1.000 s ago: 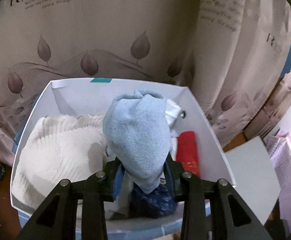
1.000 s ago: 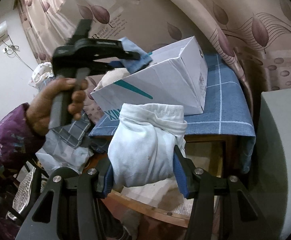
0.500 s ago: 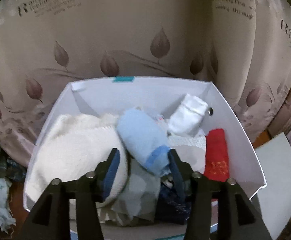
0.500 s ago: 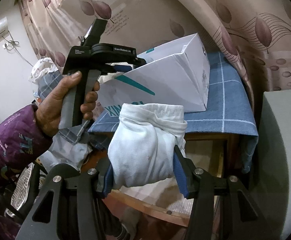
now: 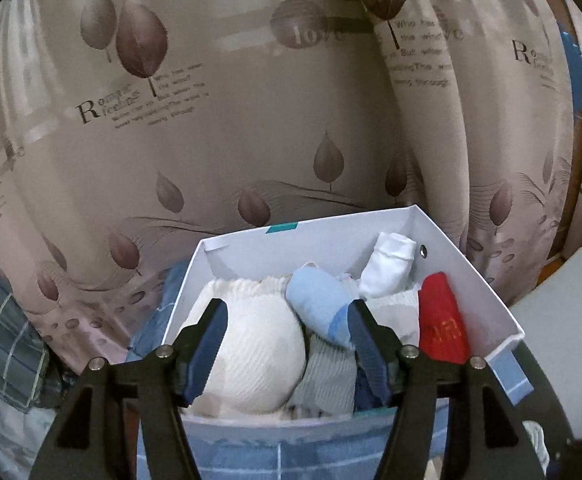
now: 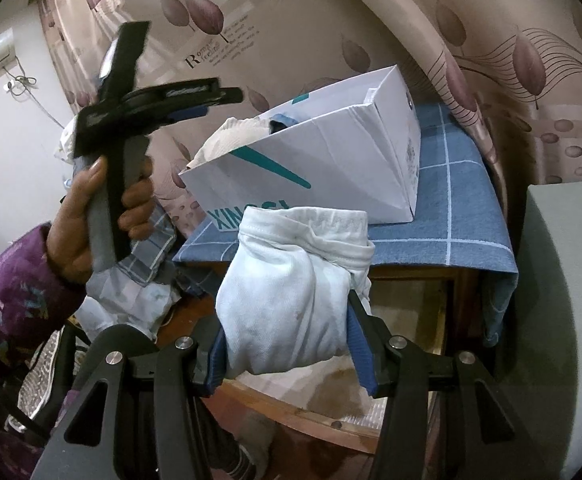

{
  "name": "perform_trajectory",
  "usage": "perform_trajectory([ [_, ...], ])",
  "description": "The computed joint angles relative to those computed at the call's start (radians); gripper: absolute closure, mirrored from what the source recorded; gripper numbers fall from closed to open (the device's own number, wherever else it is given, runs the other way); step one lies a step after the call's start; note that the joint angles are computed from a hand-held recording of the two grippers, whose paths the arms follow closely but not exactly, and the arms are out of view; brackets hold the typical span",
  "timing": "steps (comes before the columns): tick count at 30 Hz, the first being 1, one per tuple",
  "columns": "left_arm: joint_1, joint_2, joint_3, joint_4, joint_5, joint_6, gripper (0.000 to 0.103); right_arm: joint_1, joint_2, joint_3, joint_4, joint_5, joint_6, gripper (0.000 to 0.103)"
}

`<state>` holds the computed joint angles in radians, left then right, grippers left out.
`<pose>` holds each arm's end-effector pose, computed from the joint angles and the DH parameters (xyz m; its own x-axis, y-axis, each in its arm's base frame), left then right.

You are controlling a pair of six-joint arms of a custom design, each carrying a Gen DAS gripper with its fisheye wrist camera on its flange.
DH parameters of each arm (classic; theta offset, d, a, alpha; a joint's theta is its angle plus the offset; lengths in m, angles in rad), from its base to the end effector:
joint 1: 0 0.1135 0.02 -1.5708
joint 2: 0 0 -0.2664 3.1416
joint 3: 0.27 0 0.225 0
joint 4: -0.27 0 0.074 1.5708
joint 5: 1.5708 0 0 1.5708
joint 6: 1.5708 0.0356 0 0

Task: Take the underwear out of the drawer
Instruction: 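Withdraw the open left tool from the box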

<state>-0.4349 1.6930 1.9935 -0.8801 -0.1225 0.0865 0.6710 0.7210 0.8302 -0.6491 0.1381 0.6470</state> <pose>0.3041 -0.1365 0.4395 -0.4667 0.3114 -0.8278 0.3671 0.9197 0.1390 0.0991 0.0724 0.3165 -0.6367 0.2569 -0.7271 -0.1749 0.8702 0.4606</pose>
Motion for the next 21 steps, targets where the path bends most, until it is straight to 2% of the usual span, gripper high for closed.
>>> perform_trajectory([
  [8,0.036,-0.178,-0.226,0.033,-0.020,0.020,0.039,0.052,0.016,0.029,-0.021,0.058,0.005,0.054],
  [21,0.186,-0.358,-0.464,0.080,0.097,0.060,0.039,0.244,0.037,0.110,-0.038,0.259,0.032,0.054],
])
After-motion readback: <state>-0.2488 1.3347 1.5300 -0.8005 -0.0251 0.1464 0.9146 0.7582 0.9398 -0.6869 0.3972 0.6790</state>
